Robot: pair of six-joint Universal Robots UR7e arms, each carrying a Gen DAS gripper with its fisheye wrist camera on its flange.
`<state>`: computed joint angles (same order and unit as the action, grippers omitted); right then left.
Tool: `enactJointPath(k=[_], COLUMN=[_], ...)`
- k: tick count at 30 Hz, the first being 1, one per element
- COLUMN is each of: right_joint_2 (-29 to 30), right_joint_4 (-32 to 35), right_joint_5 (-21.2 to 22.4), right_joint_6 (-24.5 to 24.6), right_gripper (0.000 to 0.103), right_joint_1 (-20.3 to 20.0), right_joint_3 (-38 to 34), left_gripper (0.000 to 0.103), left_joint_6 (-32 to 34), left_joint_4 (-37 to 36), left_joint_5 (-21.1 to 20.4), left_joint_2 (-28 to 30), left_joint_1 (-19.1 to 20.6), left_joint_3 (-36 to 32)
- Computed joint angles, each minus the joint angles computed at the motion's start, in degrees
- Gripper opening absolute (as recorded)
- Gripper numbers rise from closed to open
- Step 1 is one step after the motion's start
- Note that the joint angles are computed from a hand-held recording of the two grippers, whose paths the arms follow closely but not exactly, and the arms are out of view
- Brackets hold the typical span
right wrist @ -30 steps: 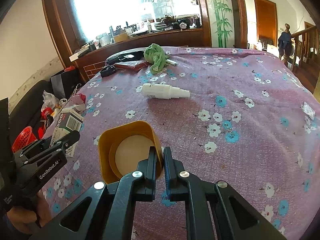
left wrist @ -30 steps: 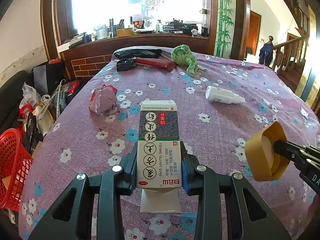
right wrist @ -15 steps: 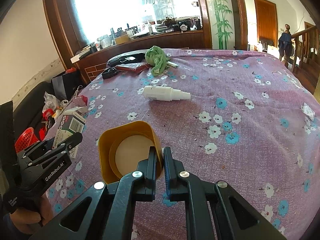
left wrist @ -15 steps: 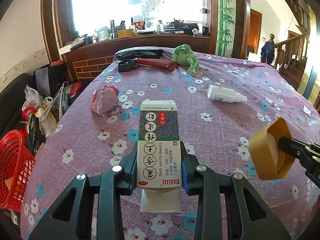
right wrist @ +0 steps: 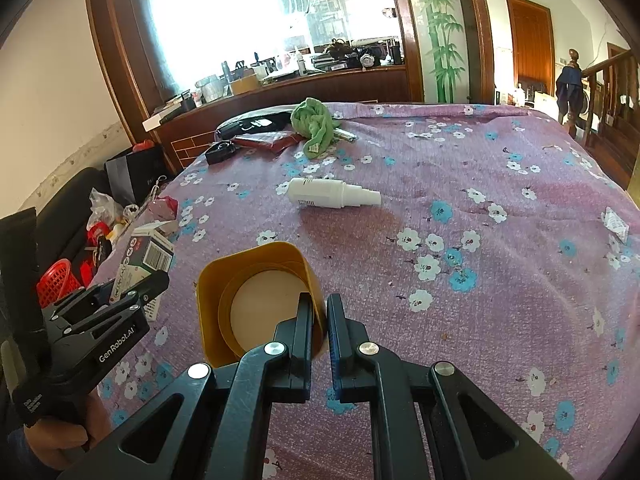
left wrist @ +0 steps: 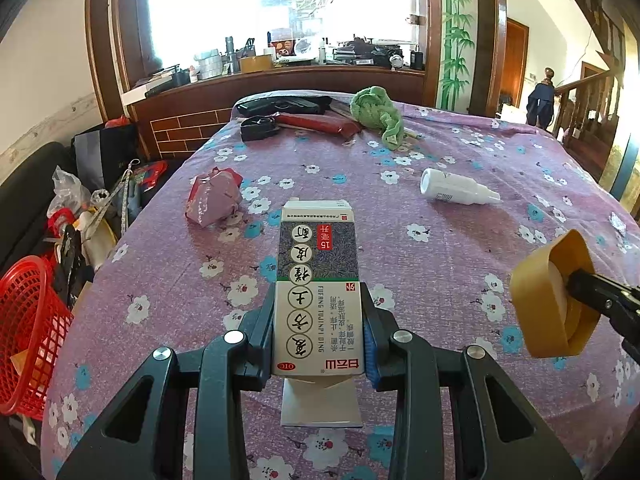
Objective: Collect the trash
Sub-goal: 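Lift the white box and yellow lid and turn both tools toward the red basket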
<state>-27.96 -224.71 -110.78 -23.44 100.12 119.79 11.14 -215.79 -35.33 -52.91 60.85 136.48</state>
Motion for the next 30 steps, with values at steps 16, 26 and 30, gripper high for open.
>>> enactJointPath(k=[16, 26, 30], right_joint_2=[0.12, 0.57, 1.15], right_joint_4=[-1.60, -2.25, -1.41], right_joint_5=[-0.80, -0.15, -1.00], right_joint_6=[0.65, 2.85, 3.21], right_gripper=[0.008, 0.008, 0.008], right_joint_1=[0.32, 3.82, 6.35], right_joint_3=[0.39, 3.73, 3.37], left_gripper=[0.033, 0.033, 0.033], left_joint_6=[-4.66, -6.17, -5.84], left_joint_4=[-0.98, -3.30, -4.60], left_joint_5=[6.15, 9.02, 9.47], left_joint_2=[-5.38, -9.57, -10.90], left_joint_1=[-7.45, -9.96, -9.91], left_joint_3=[9.58, 15.18, 16.37])
